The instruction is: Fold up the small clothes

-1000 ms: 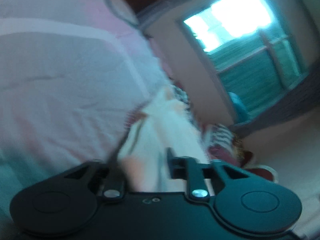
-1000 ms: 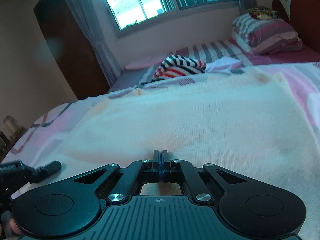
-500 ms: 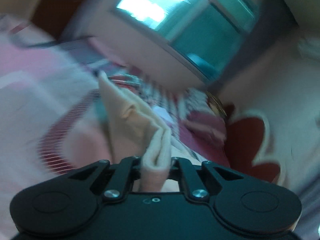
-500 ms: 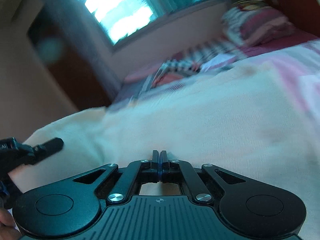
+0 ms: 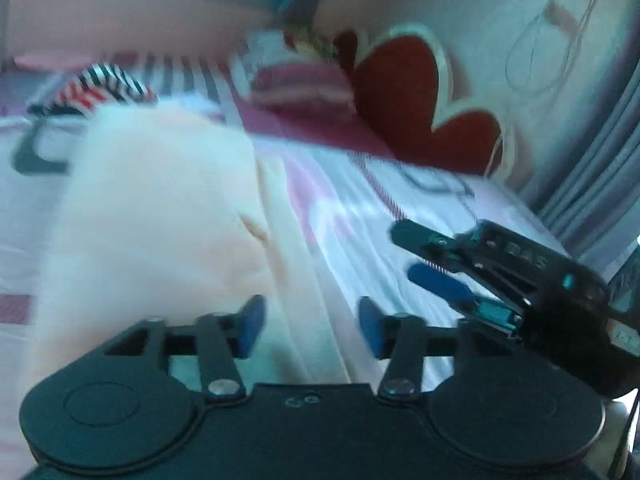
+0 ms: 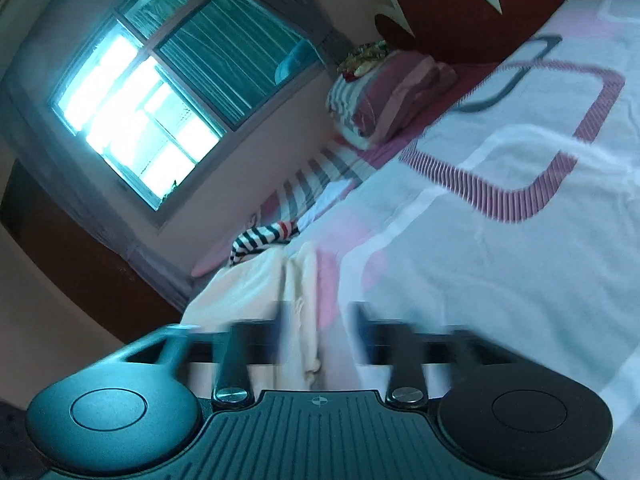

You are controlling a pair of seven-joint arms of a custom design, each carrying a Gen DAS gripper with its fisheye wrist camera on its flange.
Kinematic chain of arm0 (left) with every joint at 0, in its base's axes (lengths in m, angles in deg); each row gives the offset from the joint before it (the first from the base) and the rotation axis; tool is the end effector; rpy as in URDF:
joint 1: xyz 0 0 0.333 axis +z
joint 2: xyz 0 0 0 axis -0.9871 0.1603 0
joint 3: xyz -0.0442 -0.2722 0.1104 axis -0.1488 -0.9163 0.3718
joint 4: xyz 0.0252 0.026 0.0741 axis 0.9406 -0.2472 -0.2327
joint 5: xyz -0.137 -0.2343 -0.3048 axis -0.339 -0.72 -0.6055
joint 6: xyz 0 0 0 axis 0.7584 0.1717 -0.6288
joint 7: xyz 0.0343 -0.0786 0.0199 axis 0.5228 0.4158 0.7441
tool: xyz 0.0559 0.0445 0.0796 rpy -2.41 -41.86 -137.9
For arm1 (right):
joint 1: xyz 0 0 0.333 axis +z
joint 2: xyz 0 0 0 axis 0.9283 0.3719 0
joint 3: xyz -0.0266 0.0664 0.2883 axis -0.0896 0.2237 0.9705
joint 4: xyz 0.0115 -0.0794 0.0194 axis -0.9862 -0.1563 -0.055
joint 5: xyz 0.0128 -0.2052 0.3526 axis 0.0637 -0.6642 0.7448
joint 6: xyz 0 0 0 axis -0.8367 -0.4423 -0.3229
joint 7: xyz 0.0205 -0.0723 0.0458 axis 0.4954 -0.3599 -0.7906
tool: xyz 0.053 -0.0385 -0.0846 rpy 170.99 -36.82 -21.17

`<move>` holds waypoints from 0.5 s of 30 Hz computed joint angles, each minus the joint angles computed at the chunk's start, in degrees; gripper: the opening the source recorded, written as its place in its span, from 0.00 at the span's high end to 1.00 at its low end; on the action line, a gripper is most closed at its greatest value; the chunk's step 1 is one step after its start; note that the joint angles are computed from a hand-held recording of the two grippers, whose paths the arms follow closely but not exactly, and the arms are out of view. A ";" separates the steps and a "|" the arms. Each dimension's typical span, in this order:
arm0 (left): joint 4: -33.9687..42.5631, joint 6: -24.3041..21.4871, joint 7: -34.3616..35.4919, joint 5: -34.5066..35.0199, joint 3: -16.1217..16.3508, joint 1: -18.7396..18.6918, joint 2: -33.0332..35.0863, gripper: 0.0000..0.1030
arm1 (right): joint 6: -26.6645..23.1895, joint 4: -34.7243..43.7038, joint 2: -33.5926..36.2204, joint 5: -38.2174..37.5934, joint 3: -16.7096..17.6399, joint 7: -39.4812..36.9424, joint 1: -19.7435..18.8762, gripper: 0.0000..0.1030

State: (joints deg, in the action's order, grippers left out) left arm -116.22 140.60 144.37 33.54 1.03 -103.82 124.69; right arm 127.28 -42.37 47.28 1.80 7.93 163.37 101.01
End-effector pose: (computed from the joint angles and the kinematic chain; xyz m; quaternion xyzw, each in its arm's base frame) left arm 0.7215 -0.4168 0.3671 -0.5728 0.6898 -0.4356 0.0795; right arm 0.6502 0.2954 0.3712 -0.4209 0.7214 -0.1136 0.5381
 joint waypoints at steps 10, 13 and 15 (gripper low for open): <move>-12.06 6.71 -20.92 4.89 18.70 -4.27 -7.07 0.39 | -8.35 14.53 9.35 -25.42 20.33 3.67 -16.92 0.47; -9.00 2.54 -21.15 6.34 16.56 -2.13 -5.07 0.37 | -13.66 21.84 14.16 -25.94 22.55 1.26 -17.41 0.48; -8.81 2.05 -22.87 7.92 16.65 -2.01 -4.71 0.37 | -18.03 25.63 15.96 -24.89 21.39 0.06 -15.95 0.48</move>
State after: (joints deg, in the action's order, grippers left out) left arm -125.03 142.64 121.50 41.45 17.68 -105.83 119.98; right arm 109.24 -16.74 63.24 -23.09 29.31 163.43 85.06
